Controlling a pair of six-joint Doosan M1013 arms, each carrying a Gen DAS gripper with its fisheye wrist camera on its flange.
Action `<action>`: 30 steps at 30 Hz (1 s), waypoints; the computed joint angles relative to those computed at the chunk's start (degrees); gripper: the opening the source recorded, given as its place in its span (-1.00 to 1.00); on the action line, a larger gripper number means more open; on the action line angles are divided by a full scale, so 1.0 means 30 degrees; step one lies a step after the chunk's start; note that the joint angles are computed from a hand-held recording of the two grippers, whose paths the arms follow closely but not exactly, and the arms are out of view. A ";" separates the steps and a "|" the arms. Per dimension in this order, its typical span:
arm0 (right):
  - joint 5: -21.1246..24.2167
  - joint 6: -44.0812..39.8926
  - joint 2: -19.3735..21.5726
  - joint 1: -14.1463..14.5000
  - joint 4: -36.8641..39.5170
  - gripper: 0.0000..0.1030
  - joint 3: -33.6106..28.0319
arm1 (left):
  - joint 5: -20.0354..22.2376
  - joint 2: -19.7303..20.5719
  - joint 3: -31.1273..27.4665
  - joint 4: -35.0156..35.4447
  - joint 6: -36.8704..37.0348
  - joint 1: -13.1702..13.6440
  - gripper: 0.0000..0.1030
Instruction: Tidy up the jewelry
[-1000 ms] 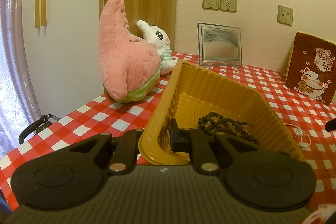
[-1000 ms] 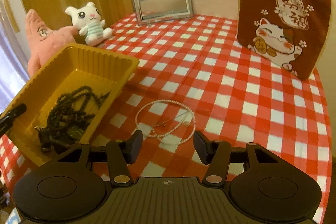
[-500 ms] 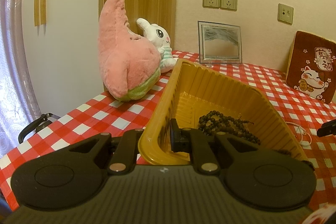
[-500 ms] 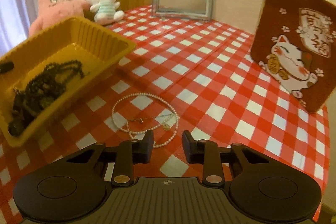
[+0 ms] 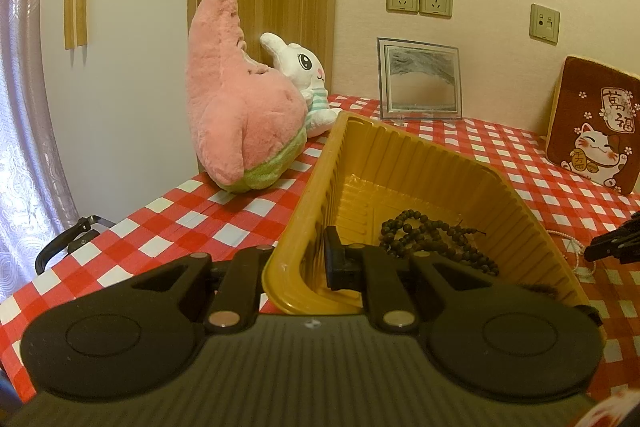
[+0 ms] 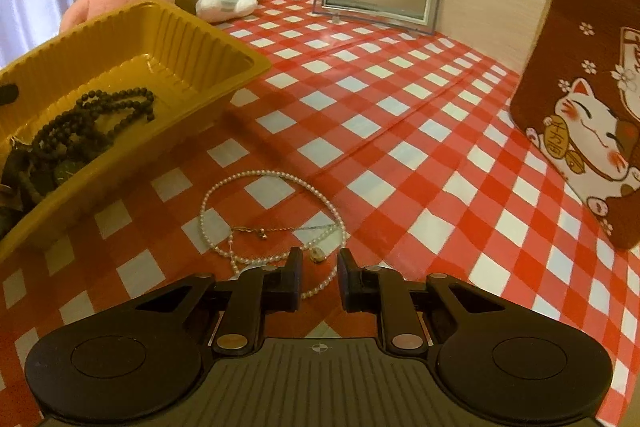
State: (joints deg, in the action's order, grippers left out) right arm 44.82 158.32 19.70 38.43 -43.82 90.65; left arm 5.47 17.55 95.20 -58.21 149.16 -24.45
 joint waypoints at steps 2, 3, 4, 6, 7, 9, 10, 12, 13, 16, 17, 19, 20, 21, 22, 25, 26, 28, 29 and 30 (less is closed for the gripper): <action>-0.0143 -0.0220 0.0067 -0.0049 0.0018 -0.64 -0.0038 | -0.0009 -0.0004 0.0003 0.0000 -0.0003 -0.0011 -0.76; -0.0209 -0.0358 0.0105 -0.0070 0.0003 -0.64 -0.0060 | -0.0004 -0.0007 0.0006 0.0002 0.0011 -0.0003 -0.76; -0.0185 -0.0510 0.0146 -0.0081 0.0001 -0.64 -0.0090 | -0.0003 -0.0005 0.0001 -0.0074 0.0084 -0.0009 -0.76; -0.0325 -0.0797 0.0205 -0.0128 0.0065 -0.65 -0.0108 | 0.0000 -0.0004 0.0007 -0.0079 0.0099 -0.0001 -0.76; -0.0318 -0.0832 0.0239 -0.0133 0.0023 -0.67 -0.0135 | 0.0004 -0.0003 -0.0003 0.0074 -0.0072 -0.0010 -0.76; -0.0509 -0.0928 0.0240 -0.0190 0.0161 -0.74 -0.0119 | 0.0010 -0.0006 0.0000 0.0041 -0.0029 -0.0001 -0.76; -0.0621 -0.0965 0.0238 -0.0229 0.0294 -0.79 -0.0111 | -0.0009 -0.0004 -0.0003 0.0125 -0.0122 -0.0011 -0.76; -0.0734 -0.0846 0.0229 -0.0275 0.0422 -0.85 -0.0105 | -0.0013 -0.0007 0.0003 -0.0082 0.0098 -0.0008 -0.76; -0.0754 -0.0753 0.0237 -0.0278 0.0482 -0.87 -0.0128 | -0.0011 -0.0002 -0.0003 0.0011 0.0000 -0.0012 -0.76; -0.0566 -0.0260 0.0281 -0.0208 0.0311 -0.87 -0.0197 | -0.0003 -0.0004 -0.0006 0.0176 -0.0163 -0.0013 -0.76; -0.0511 -0.0101 0.0281 -0.0195 0.0332 -0.87 -0.0215 | -0.0002 -0.0006 -0.0003 0.0095 -0.0065 -0.0006 -0.76; -0.0373 0.0294 0.0266 -0.0141 0.0202 -0.87 -0.0245 | -0.0003 -0.0004 -0.0010 0.0272 -0.0259 -0.0017 -0.76; -0.0356 0.0488 0.0231 -0.0109 0.0092 -0.87 -0.0229 | 0.0002 0.0002 -0.0019 0.0271 -0.0248 -0.0010 -0.76; -0.0401 0.0813 0.0168 -0.0075 -0.0072 -0.87 -0.0196 | -0.0003 0.0007 -0.0024 0.0187 -0.0146 -0.0009 -0.76; -0.0433 0.1163 0.0114 -0.0036 -0.0278 -0.87 -0.0166 | 0.0007 0.0012 -0.0023 -0.0035 0.0096 0.0010 -0.76; -0.0397 0.2023 -0.0058 0.0113 -0.0907 -0.87 -0.0168 | 0.0013 0.0021 -0.0036 0.0127 -0.0060 0.0017 -0.76; -0.0383 0.2239 -0.0114 0.0164 -0.1102 -0.87 -0.0192 | 0.0012 0.0017 -0.0031 0.0008 0.0077 0.0019 -0.76; -0.0402 0.2721 -0.0249 0.0270 -0.1547 -0.87 -0.0260 | 0.0008 0.0032 -0.0062 0.0306 -0.0194 0.0005 -0.76; -0.0429 0.3085 -0.0324 0.0338 -0.1865 -0.87 -0.0290 | 0.0030 0.0035 -0.0070 0.0307 -0.0164 0.0029 -0.76; -0.0486 0.3303 -0.0396 0.0388 -0.2048 -0.87 -0.0325 | 0.0002 0.0029 -0.0059 0.0296 -0.0167 0.0012 -0.76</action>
State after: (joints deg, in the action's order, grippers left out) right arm 43.37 168.23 18.52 39.59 -49.97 89.68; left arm 5.48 17.64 95.03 -57.32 148.66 -24.41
